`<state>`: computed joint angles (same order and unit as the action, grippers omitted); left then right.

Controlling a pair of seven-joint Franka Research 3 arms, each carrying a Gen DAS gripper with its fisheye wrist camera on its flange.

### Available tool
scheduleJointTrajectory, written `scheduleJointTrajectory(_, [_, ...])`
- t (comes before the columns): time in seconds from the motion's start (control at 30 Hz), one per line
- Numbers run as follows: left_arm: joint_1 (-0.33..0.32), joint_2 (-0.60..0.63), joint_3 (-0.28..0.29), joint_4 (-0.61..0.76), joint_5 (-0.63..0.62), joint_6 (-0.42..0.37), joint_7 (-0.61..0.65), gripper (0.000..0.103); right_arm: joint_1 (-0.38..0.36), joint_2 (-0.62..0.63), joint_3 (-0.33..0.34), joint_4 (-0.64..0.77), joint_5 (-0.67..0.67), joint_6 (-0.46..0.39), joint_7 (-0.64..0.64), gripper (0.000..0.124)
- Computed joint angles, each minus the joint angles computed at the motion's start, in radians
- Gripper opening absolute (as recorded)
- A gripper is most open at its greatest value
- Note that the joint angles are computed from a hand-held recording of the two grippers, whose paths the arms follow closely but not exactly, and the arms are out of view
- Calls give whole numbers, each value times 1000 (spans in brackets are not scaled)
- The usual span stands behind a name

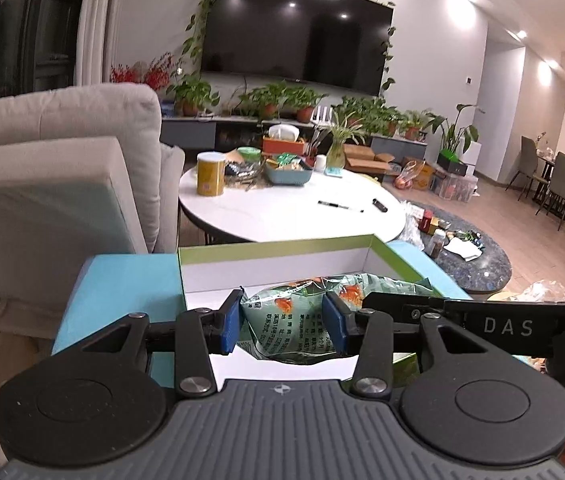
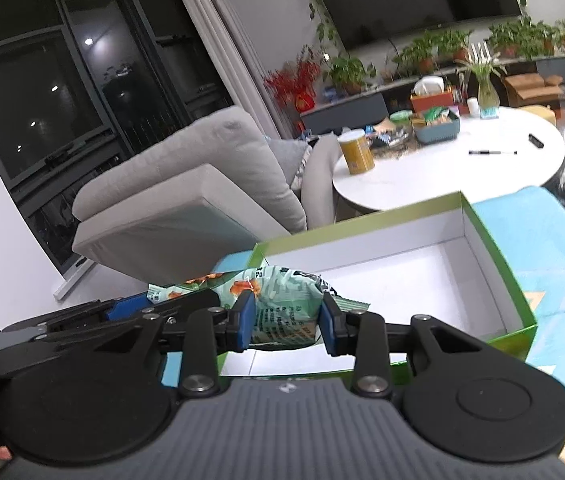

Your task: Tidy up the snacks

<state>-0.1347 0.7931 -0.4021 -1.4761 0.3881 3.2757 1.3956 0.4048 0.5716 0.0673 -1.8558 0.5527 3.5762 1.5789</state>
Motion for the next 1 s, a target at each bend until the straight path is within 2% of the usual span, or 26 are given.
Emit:
scheduleJointTrajectory(0.23, [-14, 66, -9, 101, -24, -63, 35, 39, -5, 36, -19, 56, 0, -56, 6, 83])
scheduleJointTrajectory(0.33, [-9, 92, -28, 138, -45, -93, 62, 43, 0, 46, -30, 71, 5, -71, 10, 83])
scheduleJointTrajectory(0.37, [-15, 102, -25, 157, -56, -103, 67, 47, 18, 52, -51, 79, 20, -76, 10, 83])
scheduleJointTrajectory(0.4, [-22, 105, -15, 164, -69, -106, 65, 51, 71, 62, -108, 96, 75, -86, -2, 83])
scheduleJointTrajectory(0.47, [-77, 97, 67, 173, -96, -90, 22, 65, 199, 83, -249, 117, 207, -101, -32, 83])
scheduleJointTrajectory(0.5, [-109, 90, 120, 167, -104, -68, -6, 66, 221, 87, -272, 118, 235, -97, -42, 83])
scheduleJointTrajectory(0.53, [-122, 86, 143, 163, -103, -59, -20, 66, 216, 84, -264, 113, 243, -90, -48, 83])
scheduleJointTrajectory(0.6, [-117, 82, 143, 156, -95, -61, -30, 66, 156, 67, -196, 90, 216, -69, -43, 83])
scheduleJointTrajectory(0.73, [-102, 63, 133, 127, -84, -55, -44, 66, 173, 55, -207, 82, 251, -73, -86, 83])
scheduleJointTrajectory(0.87, [-108, 29, 155, 79, -71, -29, -64, 68, 149, 21, -164, 45, 231, -58, -119, 83])
scheduleJointTrajectory(1.0, [-94, -32, 159, -18, -52, 12, -84, 69, 161, -12, -153, 12, 227, -54, -164, 83])
